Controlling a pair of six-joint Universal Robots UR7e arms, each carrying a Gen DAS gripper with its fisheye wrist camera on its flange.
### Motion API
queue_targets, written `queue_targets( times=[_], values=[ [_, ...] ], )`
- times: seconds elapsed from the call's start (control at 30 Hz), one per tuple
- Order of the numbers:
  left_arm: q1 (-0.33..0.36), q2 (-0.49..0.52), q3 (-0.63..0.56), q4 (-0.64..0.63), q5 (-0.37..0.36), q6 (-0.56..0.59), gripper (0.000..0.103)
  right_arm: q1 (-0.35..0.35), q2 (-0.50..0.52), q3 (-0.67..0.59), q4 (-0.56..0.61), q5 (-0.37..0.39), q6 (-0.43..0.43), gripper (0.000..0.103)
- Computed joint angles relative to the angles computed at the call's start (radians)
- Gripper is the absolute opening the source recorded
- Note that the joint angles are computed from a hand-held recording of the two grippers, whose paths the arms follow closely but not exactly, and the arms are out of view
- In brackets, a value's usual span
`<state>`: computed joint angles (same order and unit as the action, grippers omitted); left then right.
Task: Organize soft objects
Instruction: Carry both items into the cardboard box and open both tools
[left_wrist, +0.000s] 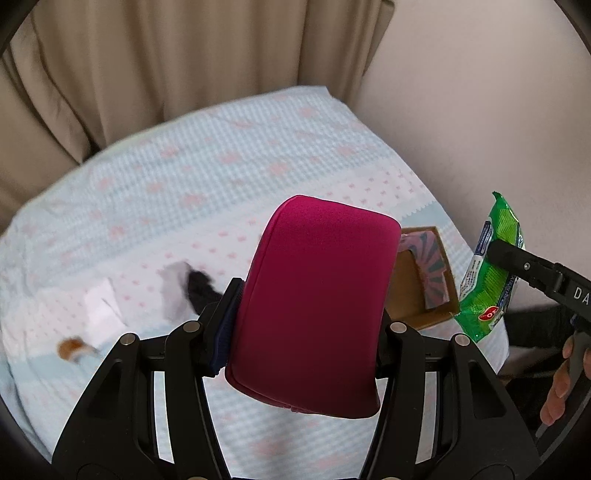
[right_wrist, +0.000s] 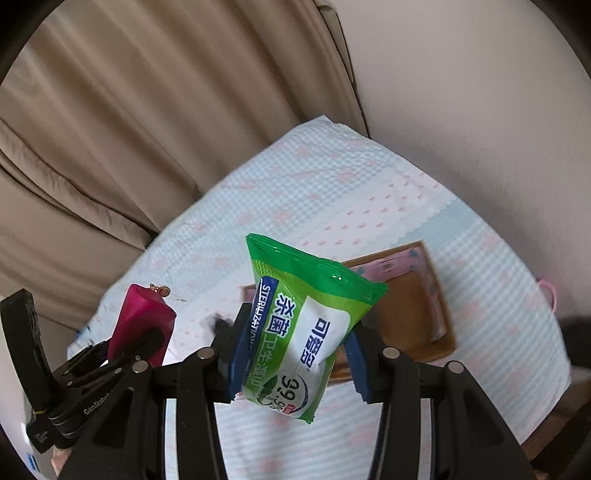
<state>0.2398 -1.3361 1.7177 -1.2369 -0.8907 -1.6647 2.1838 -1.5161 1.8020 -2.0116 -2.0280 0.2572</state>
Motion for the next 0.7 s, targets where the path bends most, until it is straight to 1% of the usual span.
queue_targets(
  times=[0.1,0.2,0.33,0.43,0.5,0.63,0.7],
  values=[
    [0.042,0.041,0.020,-0.075,-0.018,0.002,0.052,-0.067,0.003,-0.009,0.031,0.023,-0.082,0.043],
    [0.080,0.067,0.052,-0.160,-0.038,0.008,0.052,-0.126,0.022,-0.011,0.060,0.025,-0.163,0.043],
    [0.136,0.102,0.085,-0.243,-0.055,0.012,0.052,-0.188,0.057,-0.014,0.100,0.015,-0.240,0.043],
    [0.175,0.115,0.110,-0.292,-0.065,0.013,0.052,-0.219,0.080,-0.013,0.122,0.010,-0.286,0.043],
    [0.208,0.133,0.112,-0.312,-0.071,0.038,0.052,-0.241,0.099,-0.007,0.127,0.000,-0.317,0.043],
    [0.267,0.168,0.121,-0.364,-0.072,0.089,0.052,-0.284,0.128,0.016,0.113,-0.016,-0.375,0.043],
    [0.292,0.179,0.129,-0.389,-0.076,0.111,0.052,-0.295,0.137,0.032,0.099,-0.030,-0.410,0.043]
  ],
)
